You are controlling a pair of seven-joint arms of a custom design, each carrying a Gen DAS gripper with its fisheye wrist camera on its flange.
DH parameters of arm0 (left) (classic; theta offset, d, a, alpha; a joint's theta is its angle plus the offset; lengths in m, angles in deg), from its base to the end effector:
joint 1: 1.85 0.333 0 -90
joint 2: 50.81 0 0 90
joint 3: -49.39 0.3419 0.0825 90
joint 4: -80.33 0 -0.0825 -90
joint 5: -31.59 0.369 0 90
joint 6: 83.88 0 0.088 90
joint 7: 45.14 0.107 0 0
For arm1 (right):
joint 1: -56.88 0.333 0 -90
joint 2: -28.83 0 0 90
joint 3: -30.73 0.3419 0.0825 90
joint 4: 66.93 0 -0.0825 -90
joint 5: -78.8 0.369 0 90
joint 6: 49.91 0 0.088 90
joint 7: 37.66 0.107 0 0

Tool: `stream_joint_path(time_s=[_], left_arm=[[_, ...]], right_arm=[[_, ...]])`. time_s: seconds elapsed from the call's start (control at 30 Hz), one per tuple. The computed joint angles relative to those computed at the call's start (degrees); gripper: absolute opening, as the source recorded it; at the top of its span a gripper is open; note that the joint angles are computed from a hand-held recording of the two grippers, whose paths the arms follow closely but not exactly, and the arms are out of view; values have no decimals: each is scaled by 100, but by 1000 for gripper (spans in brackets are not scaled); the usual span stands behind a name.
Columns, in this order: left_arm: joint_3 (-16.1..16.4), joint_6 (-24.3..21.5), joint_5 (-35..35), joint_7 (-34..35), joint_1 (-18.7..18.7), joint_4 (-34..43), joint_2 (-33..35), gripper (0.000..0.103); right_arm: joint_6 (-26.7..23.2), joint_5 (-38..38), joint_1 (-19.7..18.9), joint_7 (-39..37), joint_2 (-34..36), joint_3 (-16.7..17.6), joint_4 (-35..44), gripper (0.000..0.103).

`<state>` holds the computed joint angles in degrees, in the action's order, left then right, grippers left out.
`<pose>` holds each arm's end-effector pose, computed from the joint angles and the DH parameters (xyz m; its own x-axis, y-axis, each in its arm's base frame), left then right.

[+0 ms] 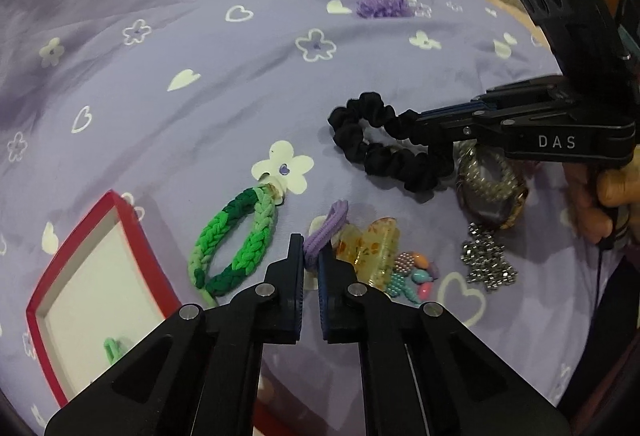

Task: Organize jewelry
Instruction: 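Grasp the black scrunchie with the right tool while the left tool grasps the purple hair clip, then carry scrunchie and purple clip into the tray and open both tools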

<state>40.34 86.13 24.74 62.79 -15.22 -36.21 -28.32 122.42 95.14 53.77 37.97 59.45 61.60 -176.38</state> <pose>0.5991 -0.2291 0.3484 -0.5282 -0.8488 -0.0243 -0.7164 0.4608 -0.5239 0.6260 0.2527 0.3472 0.3853 -0.8697 -0.3085 -0.8119 -0.1607 -0.5613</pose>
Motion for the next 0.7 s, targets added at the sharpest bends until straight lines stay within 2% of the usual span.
stream_joint_path(time_s=[0.17, 0.33, 0.4, 0.57, 0.7], left_arm=[[-374, 318, -611, 73, 370, -342, -292, 5], [-1027, 693, -1565, 437, 1002, -746, -605, 5], [-1576, 845, -2265, 860, 1518, -908, -729, 5], [-2032, 1106, -3338, 1445, 1971, -1133, -961, 5], [-2620, 1248, -4593, 2280, 2554, -1229, -1106, 5]], right_arm=[[312, 126, -370, -134, -115, 484, -200, 7], [543, 35, -710, -93, -169, 978, -326, 7], [635, -57, -827, -31, -148, 1179, -354, 7], [757, -378, -897, 229, -61, 1454, -330, 7], [796, -660, -915, 427, 48, 1652, -267, 7]])
